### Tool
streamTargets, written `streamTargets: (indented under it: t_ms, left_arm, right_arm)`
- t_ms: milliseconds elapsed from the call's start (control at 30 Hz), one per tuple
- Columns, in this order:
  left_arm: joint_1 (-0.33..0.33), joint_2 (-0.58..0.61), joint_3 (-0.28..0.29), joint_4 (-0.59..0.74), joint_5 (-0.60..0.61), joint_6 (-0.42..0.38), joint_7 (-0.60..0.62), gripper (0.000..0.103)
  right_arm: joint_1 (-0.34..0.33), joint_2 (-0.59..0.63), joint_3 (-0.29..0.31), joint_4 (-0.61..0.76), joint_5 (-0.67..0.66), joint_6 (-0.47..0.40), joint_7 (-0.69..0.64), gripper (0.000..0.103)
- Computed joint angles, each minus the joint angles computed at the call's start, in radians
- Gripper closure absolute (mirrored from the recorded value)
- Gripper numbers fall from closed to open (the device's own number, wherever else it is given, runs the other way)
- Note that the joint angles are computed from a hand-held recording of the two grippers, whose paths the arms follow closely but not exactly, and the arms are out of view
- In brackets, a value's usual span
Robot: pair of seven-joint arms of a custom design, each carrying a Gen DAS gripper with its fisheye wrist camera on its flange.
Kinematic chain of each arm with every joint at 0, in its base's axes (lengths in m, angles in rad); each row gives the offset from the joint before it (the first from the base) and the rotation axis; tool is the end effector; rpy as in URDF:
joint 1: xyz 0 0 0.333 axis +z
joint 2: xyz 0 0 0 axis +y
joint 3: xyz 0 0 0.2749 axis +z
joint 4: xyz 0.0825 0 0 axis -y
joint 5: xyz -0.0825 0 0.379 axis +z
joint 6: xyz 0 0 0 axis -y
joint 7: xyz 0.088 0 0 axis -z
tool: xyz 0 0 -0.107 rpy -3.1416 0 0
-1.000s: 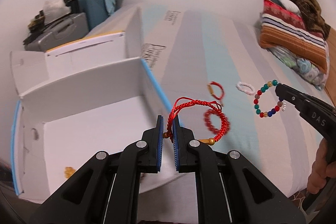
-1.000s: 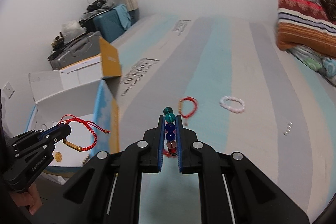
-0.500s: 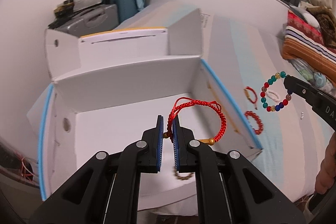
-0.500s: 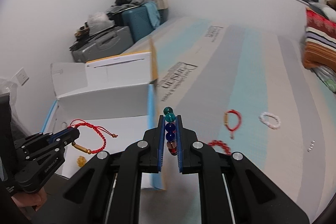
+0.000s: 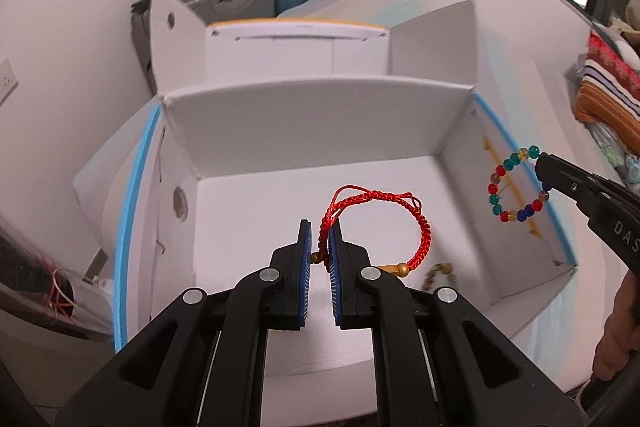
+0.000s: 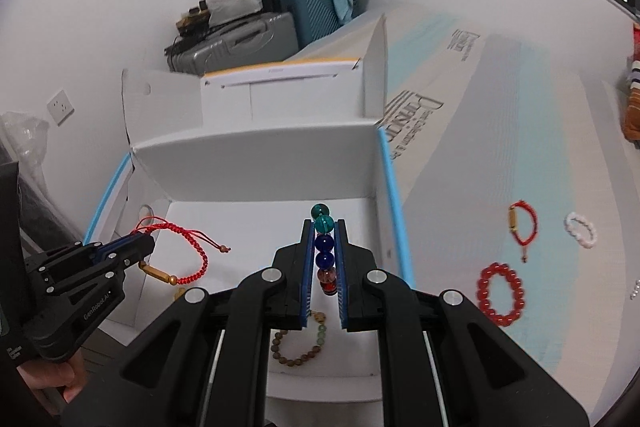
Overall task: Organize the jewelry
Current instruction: 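Open both tools to drop the bracelets into the box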
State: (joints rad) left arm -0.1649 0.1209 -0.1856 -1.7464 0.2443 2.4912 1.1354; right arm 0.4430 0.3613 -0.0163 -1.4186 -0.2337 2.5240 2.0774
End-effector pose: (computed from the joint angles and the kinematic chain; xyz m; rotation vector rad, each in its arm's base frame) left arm 0.5978 -0.2144 0.5298 -1.8224 1.9226 -0.6951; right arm 0.6349 0.2933 0.5437 -1.7830 1.6765 -0.5490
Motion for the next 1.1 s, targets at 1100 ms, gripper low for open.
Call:
streamTargets:
  t_ms: [1100]
  left_arm:
    - [-0.006,0.077,0.013,0.071,0.042,-0.135,-0.023,0.060]
  right_arm:
    - [0.047,0.207,-0.029,0.248,0.028,-0.209,-0.035,0.057]
